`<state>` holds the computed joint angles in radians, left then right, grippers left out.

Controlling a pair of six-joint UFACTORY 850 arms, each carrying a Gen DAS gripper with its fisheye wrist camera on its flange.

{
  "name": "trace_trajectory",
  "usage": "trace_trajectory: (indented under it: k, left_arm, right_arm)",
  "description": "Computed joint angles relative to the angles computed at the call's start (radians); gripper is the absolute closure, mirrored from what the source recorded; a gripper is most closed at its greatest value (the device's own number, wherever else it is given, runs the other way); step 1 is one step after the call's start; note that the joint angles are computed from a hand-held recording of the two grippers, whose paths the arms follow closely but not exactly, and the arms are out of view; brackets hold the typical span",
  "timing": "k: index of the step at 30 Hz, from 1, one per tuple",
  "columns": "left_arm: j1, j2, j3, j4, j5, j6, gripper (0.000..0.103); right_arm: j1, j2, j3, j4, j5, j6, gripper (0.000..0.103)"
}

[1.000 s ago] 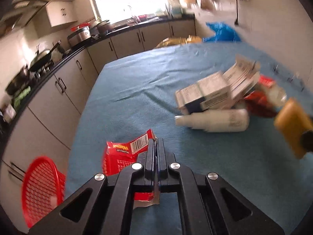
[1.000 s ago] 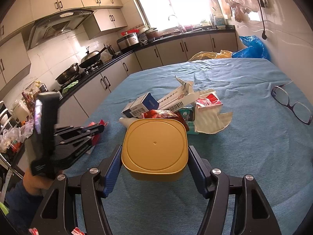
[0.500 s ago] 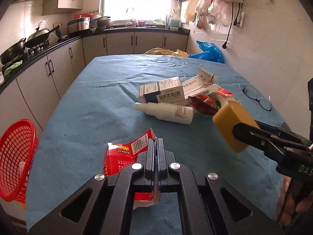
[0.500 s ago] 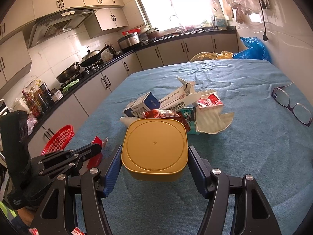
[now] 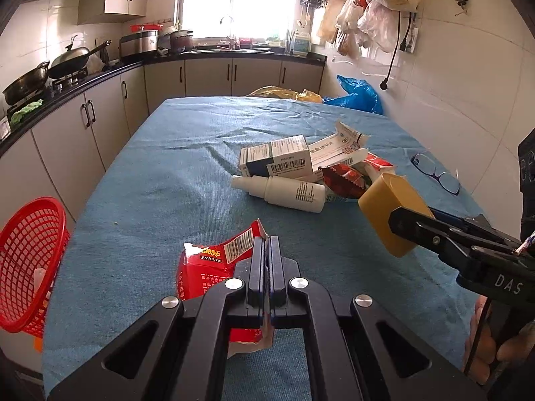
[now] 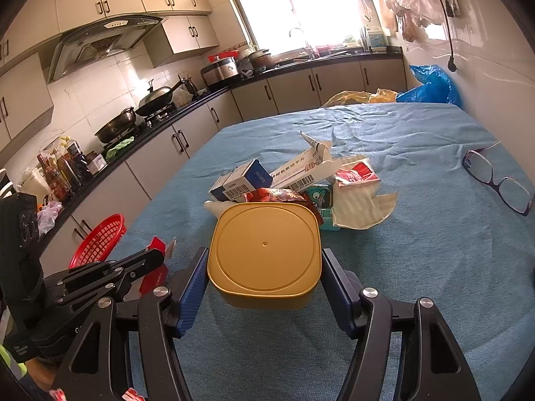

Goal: Collect trash
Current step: 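Carry the red-and-white box and yellow container over the red basket with both tools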

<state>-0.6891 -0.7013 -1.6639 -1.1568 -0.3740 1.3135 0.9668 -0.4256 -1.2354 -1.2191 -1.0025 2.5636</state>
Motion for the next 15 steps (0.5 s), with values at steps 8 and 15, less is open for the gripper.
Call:
trace_trajectory:
  k: [8,15]
  left_arm:
    - [0.006,0.01,0.007,-0.024,-0.004,0.013,0.102]
    - [0.017,0.014,0.007,-0.04,-0.031,0.013,0.102]
  right_arm:
    - [0.001,0.0,0.001,-0.001,-0.002,0.001,0.033]
    - [0.004,0.0,0.001,0.001,-0.01,-0.003,0.033]
